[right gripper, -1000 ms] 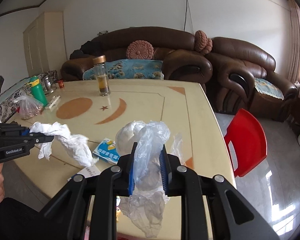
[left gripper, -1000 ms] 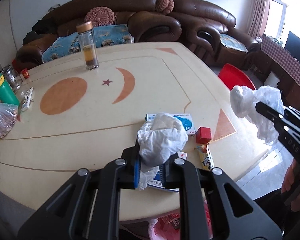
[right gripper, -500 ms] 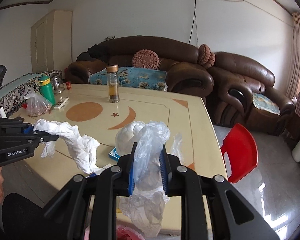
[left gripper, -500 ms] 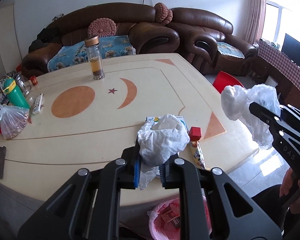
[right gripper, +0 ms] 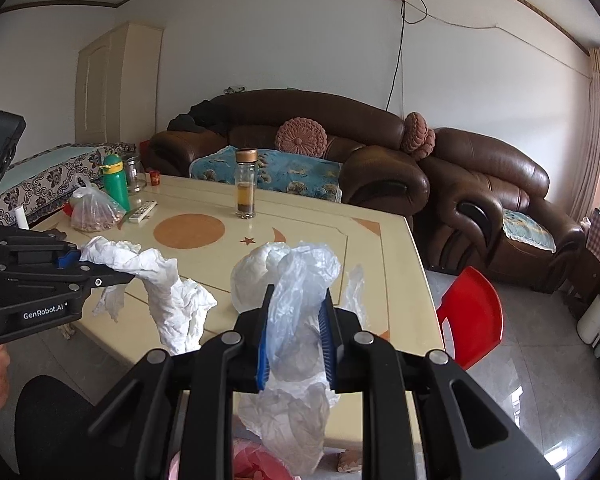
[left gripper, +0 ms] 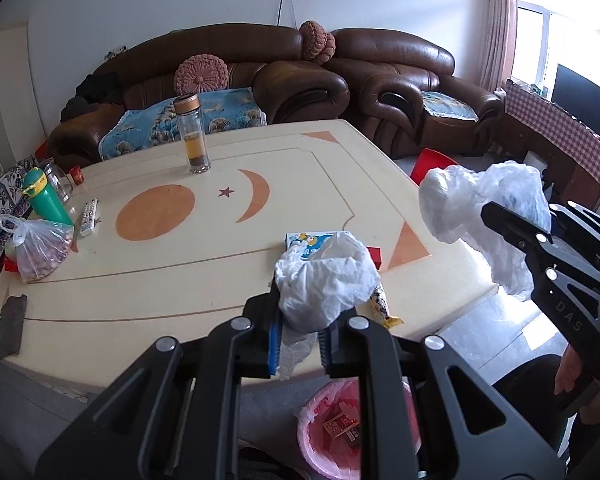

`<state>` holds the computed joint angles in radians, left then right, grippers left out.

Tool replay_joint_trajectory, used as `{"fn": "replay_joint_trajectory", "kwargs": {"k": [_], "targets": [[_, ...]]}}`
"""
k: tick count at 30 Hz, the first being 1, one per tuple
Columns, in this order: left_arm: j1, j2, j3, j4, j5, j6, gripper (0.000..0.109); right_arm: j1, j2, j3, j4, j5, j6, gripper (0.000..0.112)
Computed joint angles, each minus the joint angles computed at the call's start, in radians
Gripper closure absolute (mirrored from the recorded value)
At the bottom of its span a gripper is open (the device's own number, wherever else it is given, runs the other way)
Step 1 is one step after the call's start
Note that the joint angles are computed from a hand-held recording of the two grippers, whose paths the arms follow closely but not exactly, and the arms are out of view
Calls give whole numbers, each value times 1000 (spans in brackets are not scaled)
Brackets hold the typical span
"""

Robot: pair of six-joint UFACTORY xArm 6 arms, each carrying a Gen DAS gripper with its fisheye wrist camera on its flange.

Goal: Collect trash
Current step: 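Carry the tissue in the left tool and the bag in the right tool over the pink bin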

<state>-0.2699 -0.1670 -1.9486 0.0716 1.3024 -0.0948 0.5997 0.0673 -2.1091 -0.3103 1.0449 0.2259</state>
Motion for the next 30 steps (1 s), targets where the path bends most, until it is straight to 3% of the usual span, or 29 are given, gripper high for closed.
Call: {"fn": "replay_joint_trajectory", "kwargs": {"k": [9,30], "targets": [[-34,-87,66,20,9,-13,93,45,-51,26,-42,17,13,92],[-112,-233,202,50,37,-51,93,109,-252,255,-95,53,84,92]]}}
